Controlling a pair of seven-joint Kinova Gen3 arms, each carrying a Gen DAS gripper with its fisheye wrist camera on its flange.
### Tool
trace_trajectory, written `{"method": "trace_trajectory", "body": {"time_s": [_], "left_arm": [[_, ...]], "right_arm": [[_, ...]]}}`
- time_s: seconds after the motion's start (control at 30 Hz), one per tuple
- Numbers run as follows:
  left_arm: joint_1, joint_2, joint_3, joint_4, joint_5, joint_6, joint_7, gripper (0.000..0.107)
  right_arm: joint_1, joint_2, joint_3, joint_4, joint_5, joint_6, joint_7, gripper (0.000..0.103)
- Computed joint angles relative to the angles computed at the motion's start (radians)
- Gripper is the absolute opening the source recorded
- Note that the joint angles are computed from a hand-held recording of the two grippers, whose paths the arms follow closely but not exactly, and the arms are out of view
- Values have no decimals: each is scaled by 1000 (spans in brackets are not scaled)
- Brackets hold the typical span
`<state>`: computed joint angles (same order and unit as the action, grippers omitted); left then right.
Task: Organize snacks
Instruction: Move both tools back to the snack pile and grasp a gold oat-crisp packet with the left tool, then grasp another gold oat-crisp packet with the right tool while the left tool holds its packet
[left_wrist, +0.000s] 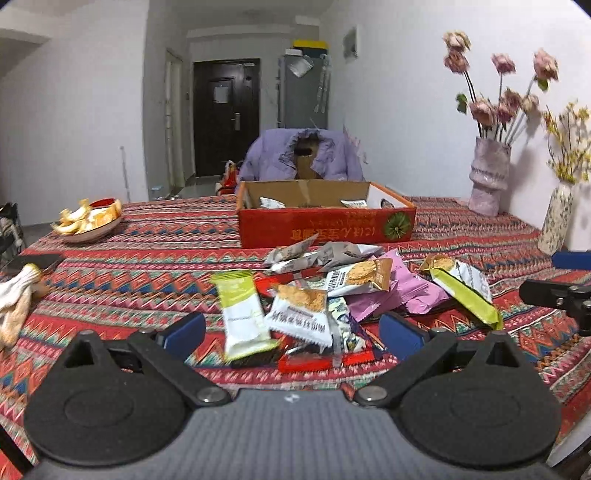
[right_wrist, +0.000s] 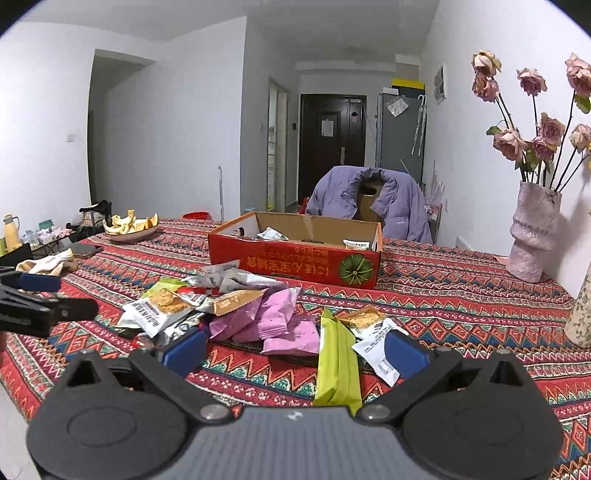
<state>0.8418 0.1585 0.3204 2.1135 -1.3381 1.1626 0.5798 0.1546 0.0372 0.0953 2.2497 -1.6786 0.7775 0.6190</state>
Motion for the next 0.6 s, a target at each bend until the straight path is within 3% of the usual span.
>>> {"method": "trace_trajectory", "body": {"time_s": [0.1, 0.23, 0.33, 0.4, 0.5, 0.6], "left_arm": [[-59, 35, -38, -19, -48, -85, -46, 98], [-141, 87, -90, -60, -80, -224, -100, 80], [-168, 115, -121, -79, -76, -284, -137, 74], [-181, 116, -137, -71, -79, -327, -122, 73], [-198, 97, -154, -41, -102, -391, -40, 51], [-203, 72, -153, -7, -152, -403, 30, 46]], "right_arm": [[-17, 8, -12, -14, -4, -41, -4, 103], [-41, 17, -26, -34, 1, -98, -35, 102], [-51, 28, -32, -56, 41, -109, -88, 101], [-55, 39, -37, -68, 56, -104, -104, 101], [-77, 55, -56, -83, 52, -130, -125, 96], [-93, 80, -70, -109, 73, -132, -170, 92]]}}
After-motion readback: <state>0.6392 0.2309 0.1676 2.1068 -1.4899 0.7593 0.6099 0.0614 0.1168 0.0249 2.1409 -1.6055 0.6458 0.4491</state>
